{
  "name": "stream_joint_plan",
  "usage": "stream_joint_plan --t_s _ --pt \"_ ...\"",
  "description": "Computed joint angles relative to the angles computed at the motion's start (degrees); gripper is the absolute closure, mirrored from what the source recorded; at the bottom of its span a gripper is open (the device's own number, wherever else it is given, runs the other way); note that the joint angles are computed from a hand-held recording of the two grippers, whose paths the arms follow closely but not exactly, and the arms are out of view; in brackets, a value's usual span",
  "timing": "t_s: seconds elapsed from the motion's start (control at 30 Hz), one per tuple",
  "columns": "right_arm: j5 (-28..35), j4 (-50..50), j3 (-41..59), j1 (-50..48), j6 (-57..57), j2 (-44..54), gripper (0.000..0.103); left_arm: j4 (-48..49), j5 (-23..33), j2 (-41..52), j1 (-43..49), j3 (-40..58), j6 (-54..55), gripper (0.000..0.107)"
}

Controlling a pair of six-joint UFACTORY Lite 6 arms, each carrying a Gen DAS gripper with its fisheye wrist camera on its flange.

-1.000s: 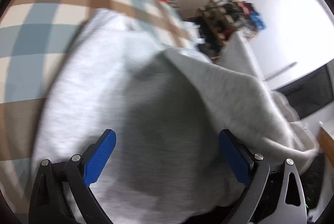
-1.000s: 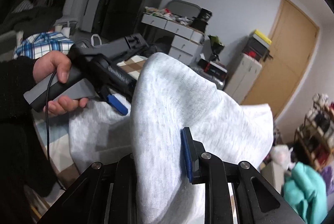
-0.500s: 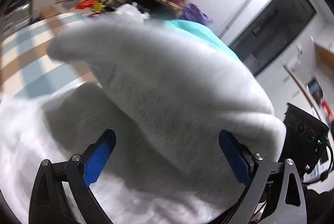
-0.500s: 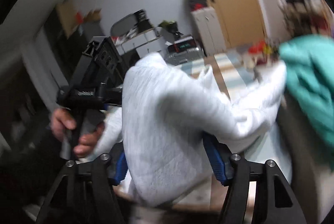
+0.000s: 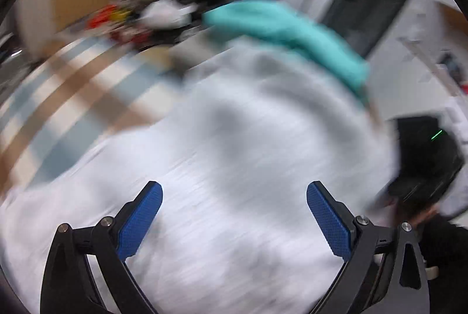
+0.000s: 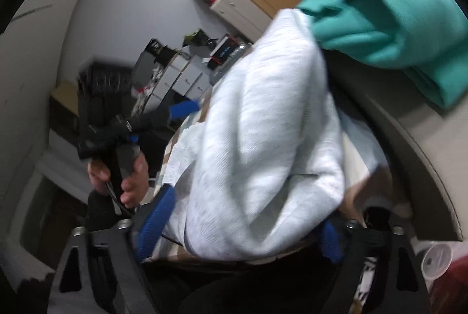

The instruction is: Fold large clothes

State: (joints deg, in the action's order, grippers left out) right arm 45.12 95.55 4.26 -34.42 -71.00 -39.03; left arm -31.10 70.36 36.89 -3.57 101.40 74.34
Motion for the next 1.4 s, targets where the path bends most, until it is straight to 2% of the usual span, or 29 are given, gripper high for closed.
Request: stream_joint_plan --t_s 0.1,0.13,0.23,0.3,0.37,0.43,0.47,0.5,0.53,0.63,0.77,0.8,0.87,0.93,1.0,1.07,1.1,1.13,1.2,1.27,1.3,1.33,1.4 --pt "2.3 -1.2 2.6 -5.9 0.7 5.1 0.005 9.1 -2.8 8.3 3.9 4.2 -4.8 0.010" --pt "0.8 -1.1 3.8 -5.4 1.7 6.4 0.005 12.1 -7.2 9.0 4.5 2.3 -5.9 0.010" --pt "-4.8 -2.1 10.8 0.6 4.5 11.8 0.004 10.0 -11.9 5.9 7.0 -4.2 0.2 0.011" --pt "-12.2 -9.1 16.6 6.2 13.7 13.7 0.006 9.6 -12.5 5.4 7.8 -5.1 -0.3 0.010" --pt "-15.0 -20.4 25.3 8.7 25.7 20.2 0.011 9.2 -13.5 5.0 8.7 -6.2 0.6 0.010" --pt "-15.6 -32.4 33.9 11.3 37.1 26.6 0.033 8.3 -15.0 4.1 10.3 -8.0 3.6 0.010" --pt "-16.2 -38.4 38.4 12.8 41.8 30.4 0.039 8.1 -14.9 3.1 10.6 -8.7 3.7 0.010" --pt "-17.0 -44.4 42.7 14.5 45.8 34.3 0.058 8.1 -14.7 3.0 11.3 -8.5 3.8 0.010" --pt "-16.4 -50.4 45.5 15.7 50.8 36.3 0.072 8.3 -14.3 3.7 12.0 -7.4 3.3 0.010" --pt "-12.2 -66.6 57.8 20.5 63.8 43.9 0.078 9.6 -13.4 5.4 14.2 -3.8 2.4 0.010" --pt "-6.3 -78.6 78.9 28.9 69.6 58.0 0.081 9.8 -12.0 11.1 18.6 5.7 1.1 0.010" --pt "-6.7 -77.8 82.8 30.6 68.1 61.0 0.081 10.0 -11.7 13.1 19.9 9.2 0.3 0.010" --pt "-3.6 -78.1 86.9 33.2 66.7 65.1 0.081 9.7 -9.2 18.6 22.0 18.3 -2.3 0.010" --pt "1.5 -73.9 97.5 32.9 62.1 73.6 0.077 9.2 -7.2 23.4 24.1 26.2 -4.2 0.010" --pt "4.4 -69.5 103.6 31.1 58.2 79.8 0.073 8.6 -7.9 23.8 24.7 26.5 -4.4 0.010" --pt "6.3 -62.0 107.2 27.9 53.6 84.4 0.070 7.8 -10.2 21.2 24.8 21.9 -3.4 0.010" --pt "8.1 -58.2 110.3 25.9 52.4 87.9 0.061 7.6 -10.9 20.3 24.8 20.5 -2.9 0.010" --pt "8.2 -56.1 111.3 24.9 52.1 89.6 0.057 7.5 -11.6 19.8 24.3 19.2 -3.2 0.010" --pt "8.6 -54.3 110.9 22.5 51.6 91.3 0.057 7.5 -11.1 19.9 24.4 19.6 -4.0 0.010" --pt "6.9 -54.6 109.6 21.3 52.0 91.8 0.062 7.5 -12.2 19.0 24.0 17.8 -4.9 0.010" --pt "5.1 -53.6 106.8 20.7 50.9 90.4 0.080 7.8 -12.4 18.8 23.7 17.6 -5.8 0.010" --pt "3.6 -51.6 103.9 20.4 48.3 88.4 0.086 8.2 -12.9 16.8 23.8 14.9 -6.0 0.010" --pt "0.0 -48.9 95.6 20.2 42.0 81.8 0.092 8.2 -13.5 15.1 22.1 11.8 -6.2 0.010"
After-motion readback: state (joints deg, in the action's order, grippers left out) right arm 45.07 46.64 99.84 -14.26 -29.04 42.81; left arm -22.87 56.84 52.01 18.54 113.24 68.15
